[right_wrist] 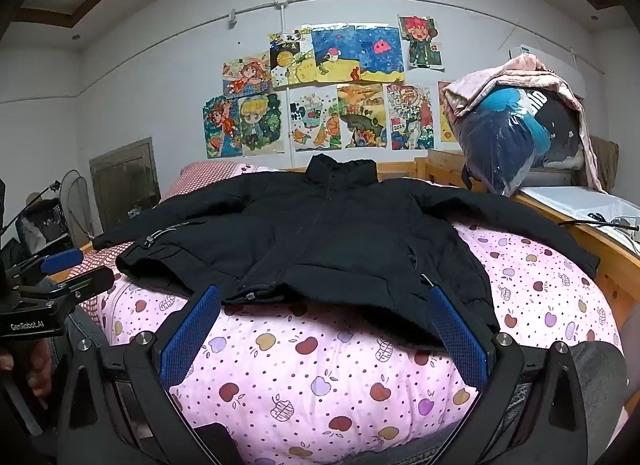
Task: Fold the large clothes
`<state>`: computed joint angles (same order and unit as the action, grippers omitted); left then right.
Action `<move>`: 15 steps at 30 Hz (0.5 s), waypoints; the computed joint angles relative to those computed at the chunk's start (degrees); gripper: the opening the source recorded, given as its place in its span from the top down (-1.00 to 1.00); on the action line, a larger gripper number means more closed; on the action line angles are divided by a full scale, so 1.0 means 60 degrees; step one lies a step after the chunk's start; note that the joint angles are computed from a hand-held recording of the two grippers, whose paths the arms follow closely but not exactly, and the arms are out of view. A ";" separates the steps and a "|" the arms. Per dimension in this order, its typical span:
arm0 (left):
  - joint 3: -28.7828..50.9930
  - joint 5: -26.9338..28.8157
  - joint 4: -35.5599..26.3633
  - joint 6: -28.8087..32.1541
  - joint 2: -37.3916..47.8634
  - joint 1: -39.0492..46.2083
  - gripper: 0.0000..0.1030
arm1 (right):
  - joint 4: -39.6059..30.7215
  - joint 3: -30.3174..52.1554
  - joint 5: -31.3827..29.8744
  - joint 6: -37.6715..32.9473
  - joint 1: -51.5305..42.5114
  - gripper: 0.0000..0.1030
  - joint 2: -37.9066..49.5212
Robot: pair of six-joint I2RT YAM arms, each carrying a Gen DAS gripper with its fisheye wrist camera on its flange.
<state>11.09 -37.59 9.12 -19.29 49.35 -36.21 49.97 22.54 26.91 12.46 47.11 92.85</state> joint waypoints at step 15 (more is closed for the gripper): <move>0.0037 0.0425 -0.0145 -0.0182 -0.0052 0.0166 -1.00 | 0.0187 -0.0019 -0.0024 0.0020 -0.0019 -0.98 0.0174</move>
